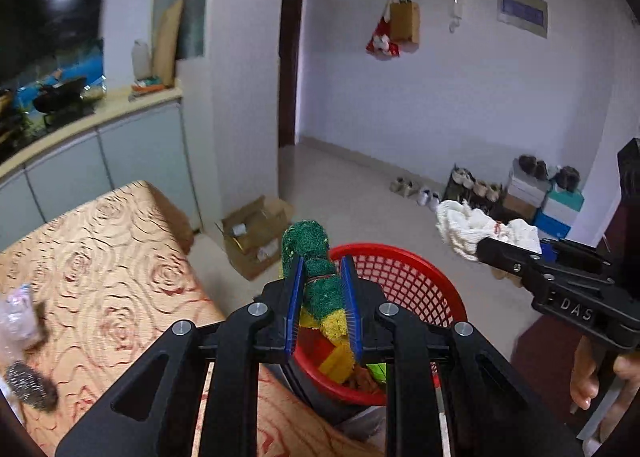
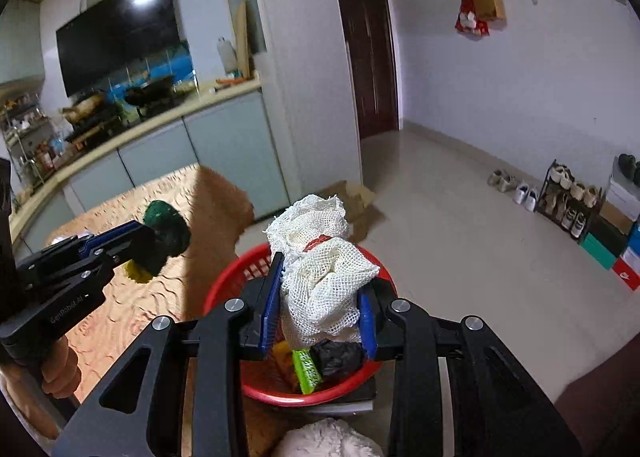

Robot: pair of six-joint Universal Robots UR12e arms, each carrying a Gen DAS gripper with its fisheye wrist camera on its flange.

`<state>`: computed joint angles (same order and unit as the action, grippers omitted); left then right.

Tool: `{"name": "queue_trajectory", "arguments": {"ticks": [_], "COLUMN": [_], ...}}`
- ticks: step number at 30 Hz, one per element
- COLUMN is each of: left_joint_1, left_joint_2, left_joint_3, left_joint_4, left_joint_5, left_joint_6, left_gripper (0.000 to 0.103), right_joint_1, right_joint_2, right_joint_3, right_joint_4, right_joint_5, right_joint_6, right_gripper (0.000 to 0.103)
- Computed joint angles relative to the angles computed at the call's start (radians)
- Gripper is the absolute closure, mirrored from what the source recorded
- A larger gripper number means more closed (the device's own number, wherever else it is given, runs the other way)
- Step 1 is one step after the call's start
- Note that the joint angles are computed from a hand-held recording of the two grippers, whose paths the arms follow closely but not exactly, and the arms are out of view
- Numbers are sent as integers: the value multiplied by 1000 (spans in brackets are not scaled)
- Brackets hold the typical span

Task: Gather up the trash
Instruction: 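Open both tools to drop the items into the red wastebasket, then move both open tools back over the remaining trash on the table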

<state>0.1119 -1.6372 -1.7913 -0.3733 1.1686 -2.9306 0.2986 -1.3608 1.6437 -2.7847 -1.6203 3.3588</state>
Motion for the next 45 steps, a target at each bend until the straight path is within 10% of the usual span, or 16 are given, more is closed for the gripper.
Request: {"name": "queue_trajectory", "arguments": {"ticks": [9, 20, 45], "left_joint_1": [-26, -21, 92], "left_joint_2": [-41, -31, 168], "left_joint_3": [34, 31, -153], "left_joint_4": [-69, -57, 161], "left_joint_5": [2, -6, 162], "left_joint_6": [27, -11, -106], "left_gripper": [83, 52, 25], "right_joint_1": [-7, -22, 72], "right_joint_2": [34, 20, -4], "right_joint_3": [-32, -19, 6], "right_joint_4": [80, 60, -119], "right_joint_5": [17, 47, -20], "right_joint_6": [-4, 38, -55], "right_gripper": [66, 47, 28]}}
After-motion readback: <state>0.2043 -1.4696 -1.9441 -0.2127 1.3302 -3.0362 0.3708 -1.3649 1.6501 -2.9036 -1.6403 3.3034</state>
